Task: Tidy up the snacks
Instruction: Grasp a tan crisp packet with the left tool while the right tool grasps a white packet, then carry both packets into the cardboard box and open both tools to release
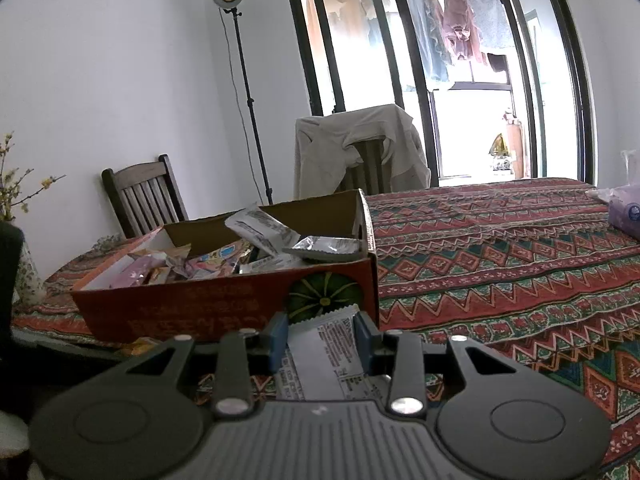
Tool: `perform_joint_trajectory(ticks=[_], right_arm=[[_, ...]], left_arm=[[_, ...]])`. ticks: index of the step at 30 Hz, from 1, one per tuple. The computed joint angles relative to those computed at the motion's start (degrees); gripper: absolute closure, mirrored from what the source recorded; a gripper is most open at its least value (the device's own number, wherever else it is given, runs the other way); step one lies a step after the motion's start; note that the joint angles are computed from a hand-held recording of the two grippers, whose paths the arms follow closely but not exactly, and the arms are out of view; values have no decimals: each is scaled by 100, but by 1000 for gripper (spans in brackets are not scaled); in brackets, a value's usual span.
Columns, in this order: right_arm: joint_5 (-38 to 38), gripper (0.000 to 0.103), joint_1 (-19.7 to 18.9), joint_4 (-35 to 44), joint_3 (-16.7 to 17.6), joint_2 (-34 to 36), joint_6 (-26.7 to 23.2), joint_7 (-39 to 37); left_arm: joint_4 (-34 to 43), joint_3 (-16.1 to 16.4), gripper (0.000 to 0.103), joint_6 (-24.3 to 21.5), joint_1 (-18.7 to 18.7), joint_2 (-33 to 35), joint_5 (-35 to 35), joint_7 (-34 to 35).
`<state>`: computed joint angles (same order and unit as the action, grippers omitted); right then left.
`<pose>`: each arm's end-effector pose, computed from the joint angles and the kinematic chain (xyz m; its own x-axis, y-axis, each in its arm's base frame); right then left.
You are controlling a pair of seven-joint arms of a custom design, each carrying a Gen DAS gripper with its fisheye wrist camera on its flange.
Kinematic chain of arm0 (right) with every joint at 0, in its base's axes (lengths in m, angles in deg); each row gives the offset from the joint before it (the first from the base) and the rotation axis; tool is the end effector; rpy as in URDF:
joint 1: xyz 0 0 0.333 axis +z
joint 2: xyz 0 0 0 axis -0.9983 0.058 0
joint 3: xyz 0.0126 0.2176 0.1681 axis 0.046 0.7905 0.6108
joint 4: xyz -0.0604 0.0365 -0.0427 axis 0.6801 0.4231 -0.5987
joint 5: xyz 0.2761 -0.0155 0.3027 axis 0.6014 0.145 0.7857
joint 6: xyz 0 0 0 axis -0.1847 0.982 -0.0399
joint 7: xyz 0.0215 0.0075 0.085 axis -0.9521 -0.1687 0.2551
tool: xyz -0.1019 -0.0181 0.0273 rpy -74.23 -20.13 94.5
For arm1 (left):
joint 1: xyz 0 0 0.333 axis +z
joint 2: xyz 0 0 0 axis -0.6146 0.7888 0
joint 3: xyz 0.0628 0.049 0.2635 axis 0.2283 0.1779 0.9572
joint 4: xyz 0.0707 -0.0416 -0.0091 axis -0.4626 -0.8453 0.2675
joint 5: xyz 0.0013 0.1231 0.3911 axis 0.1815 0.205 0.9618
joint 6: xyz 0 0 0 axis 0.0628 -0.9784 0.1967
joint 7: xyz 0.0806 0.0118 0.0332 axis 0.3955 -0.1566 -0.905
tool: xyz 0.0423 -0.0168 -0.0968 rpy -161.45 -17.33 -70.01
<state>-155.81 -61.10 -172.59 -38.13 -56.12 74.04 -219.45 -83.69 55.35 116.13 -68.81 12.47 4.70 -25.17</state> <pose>0.4667 0.3481 0.4380 -0.2160 -0.9553 -0.2017 -0.3633 0.2704 -0.8916 0.5577 -0.4955 0.4524 -0.3836 -0.9234 0.0111 -0.6438 0.2588 -0.7201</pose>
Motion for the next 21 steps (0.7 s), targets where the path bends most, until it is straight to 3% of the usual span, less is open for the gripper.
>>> perform_joint_trajectory(ticks=[6, 21], right_arm=[[-39, 68, 4, -3, 3, -5, -10, 28], [-836, 68, 95, -34, 151, -146, -353, 395]], left_arm=[[-461, 75, 60, 410, 60, -310, 142, -325], [-1434, 154, 61, 1508, 243, -1275, 1192, -1414]])
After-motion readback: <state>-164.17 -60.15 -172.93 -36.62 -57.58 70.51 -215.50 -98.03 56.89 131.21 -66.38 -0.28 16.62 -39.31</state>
